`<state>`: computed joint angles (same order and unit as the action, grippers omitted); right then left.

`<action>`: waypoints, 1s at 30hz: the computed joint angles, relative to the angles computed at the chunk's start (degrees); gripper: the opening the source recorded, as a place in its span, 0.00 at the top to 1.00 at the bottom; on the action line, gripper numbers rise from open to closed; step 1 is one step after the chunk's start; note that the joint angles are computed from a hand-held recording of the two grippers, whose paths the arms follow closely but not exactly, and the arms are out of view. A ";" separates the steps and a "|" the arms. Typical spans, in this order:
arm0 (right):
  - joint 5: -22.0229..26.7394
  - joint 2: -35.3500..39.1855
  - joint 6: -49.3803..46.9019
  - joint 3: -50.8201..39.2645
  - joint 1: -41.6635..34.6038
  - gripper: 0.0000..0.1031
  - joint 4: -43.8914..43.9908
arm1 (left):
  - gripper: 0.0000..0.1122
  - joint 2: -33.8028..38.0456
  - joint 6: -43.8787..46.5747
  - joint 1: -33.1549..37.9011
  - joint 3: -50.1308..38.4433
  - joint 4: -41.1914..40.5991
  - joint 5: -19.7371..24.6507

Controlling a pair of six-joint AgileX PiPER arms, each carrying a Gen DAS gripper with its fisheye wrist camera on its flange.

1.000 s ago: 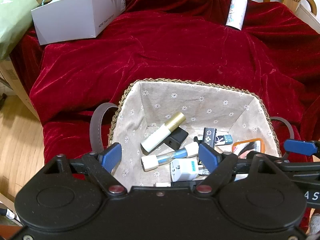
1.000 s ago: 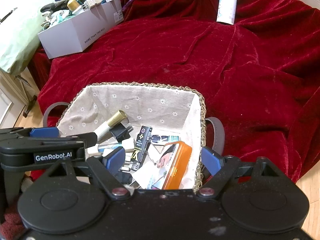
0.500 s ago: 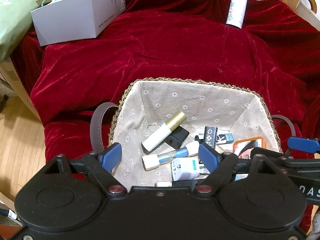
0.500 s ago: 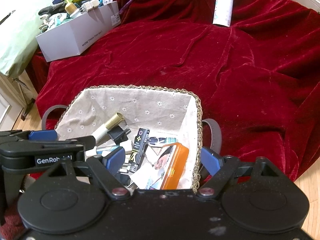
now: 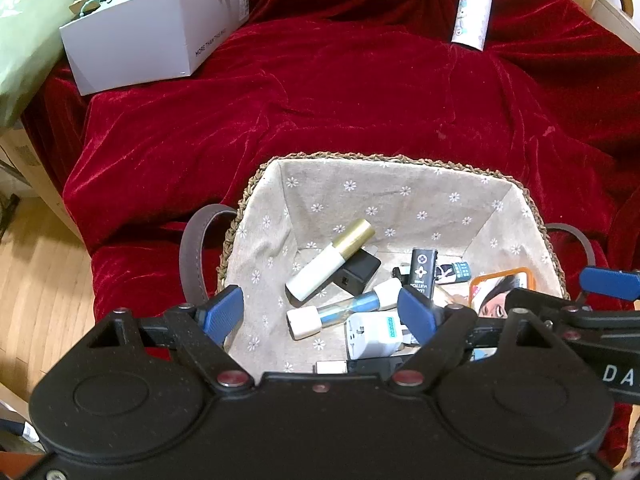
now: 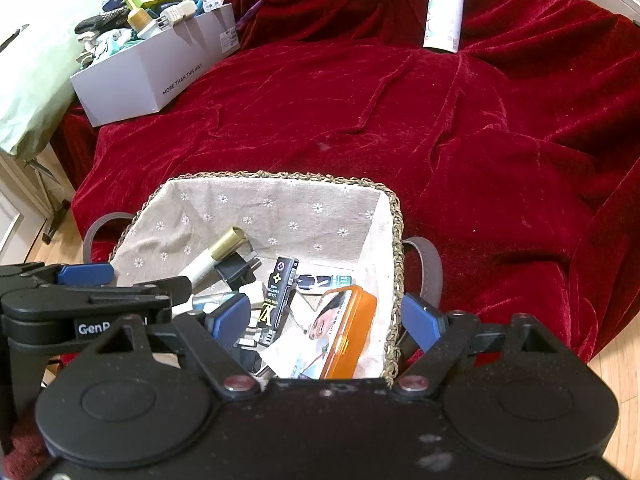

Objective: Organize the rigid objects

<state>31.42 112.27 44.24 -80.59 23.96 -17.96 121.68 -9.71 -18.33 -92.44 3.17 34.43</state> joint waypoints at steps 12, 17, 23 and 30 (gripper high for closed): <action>0.02 0.00 -0.06 -0.03 -0.02 0.20 0.09 | 0.27 0.23 -0.46 -0.29 -0.30 1.01 0.41; 0.04 -0.01 -0.05 -0.05 -0.03 0.20 0.07 | 0.27 0.18 -0.52 -0.33 -0.16 1.13 0.35; 0.20 0.04 -0.02 -0.20 0.04 0.20 0.08 | 0.25 0.38 -0.08 -0.36 -0.36 0.92 0.58; 0.33 0.08 -0.08 -0.34 0.05 0.20 0.15 | 0.24 0.49 -0.21 -0.42 -0.55 1.03 0.69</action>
<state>31.75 112.36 44.17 -80.92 24.01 -17.81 122.17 -9.93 -18.75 -92.99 4.19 35.12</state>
